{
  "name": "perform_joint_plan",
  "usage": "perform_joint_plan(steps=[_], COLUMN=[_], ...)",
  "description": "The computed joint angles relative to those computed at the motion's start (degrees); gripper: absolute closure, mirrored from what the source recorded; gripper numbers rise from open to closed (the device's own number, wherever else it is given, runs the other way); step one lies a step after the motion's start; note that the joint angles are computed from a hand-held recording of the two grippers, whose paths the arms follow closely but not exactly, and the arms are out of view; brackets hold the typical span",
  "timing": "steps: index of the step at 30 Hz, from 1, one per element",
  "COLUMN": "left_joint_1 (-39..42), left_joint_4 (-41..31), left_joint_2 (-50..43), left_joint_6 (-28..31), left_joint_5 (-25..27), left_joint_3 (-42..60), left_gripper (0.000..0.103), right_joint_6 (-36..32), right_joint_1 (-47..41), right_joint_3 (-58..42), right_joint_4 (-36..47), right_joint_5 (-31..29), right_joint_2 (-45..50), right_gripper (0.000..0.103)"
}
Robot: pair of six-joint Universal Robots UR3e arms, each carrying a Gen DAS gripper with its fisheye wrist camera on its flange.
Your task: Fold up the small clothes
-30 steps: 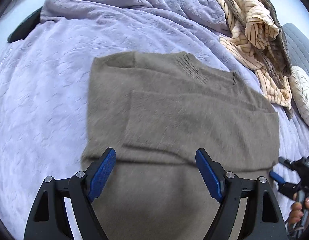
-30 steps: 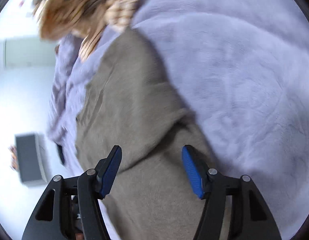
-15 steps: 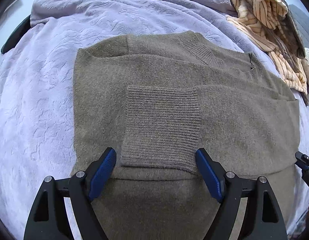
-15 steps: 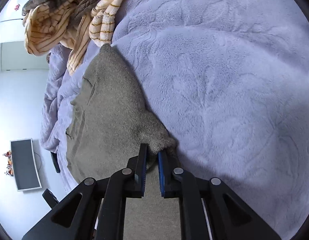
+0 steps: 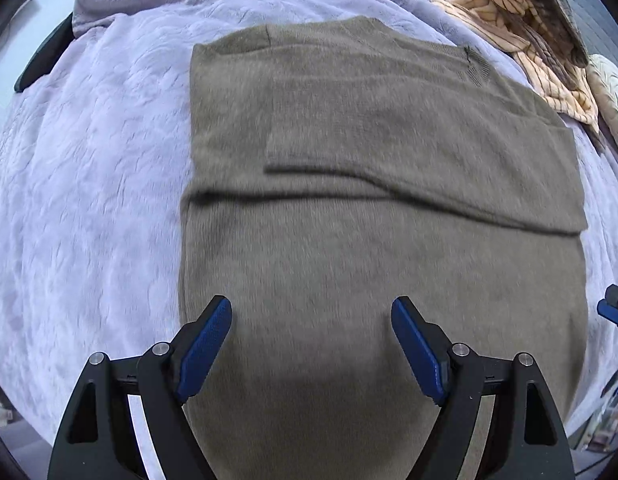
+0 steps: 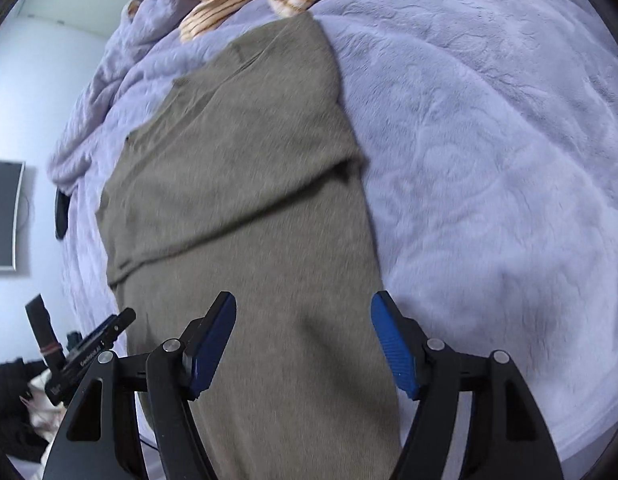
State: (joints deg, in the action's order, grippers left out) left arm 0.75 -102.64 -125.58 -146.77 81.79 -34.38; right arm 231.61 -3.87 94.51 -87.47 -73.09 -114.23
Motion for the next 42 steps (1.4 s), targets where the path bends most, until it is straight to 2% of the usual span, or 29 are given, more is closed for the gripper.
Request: perform_joint_plan(steps=[2, 5, 15, 28, 34, 42], left_joint_1=[0.4, 0.8, 2.8, 6.9, 8.1, 10.0], left_joint_4=[-0.7, -1.1, -6.7, -12.9, -14.5, -15.9], left_joint_2=[2.9, 8.1, 16.8, 23.9, 24.3, 25.2], left_joint_6=[0.7, 2.1, 2.2, 1.8, 2.0, 4.4], left_joint_5=[-0.1, -0.3, -1.5, -1.7, -1.8, -3.1], left_joint_3=[-3.1, -8.6, -12.1, -14.2, -12.7, -13.0], left_gripper=[0.020, 0.020, 0.020, 0.020, 0.020, 0.020], right_joint_6=[0.5, 1.3, 2.3, 3.3, 5.2, 8.3], right_joint_1=[2.9, 6.9, 14.7, 18.0, 20.0, 22.9], right_joint_3=[-3.2, -7.7, -22.4, -26.5, -27.5, -33.2], right_joint_4=[1.8, 4.5, 11.2, 10.2, 9.3, 12.5], right_joint_5=[-0.8, -2.0, -5.5, -5.6, -6.5, -9.7], right_joint_2=[1.9, 4.3, 11.5, 14.2, 15.0, 17.7], right_gripper=[0.024, 0.024, 0.024, 0.018, 0.003, 0.003])
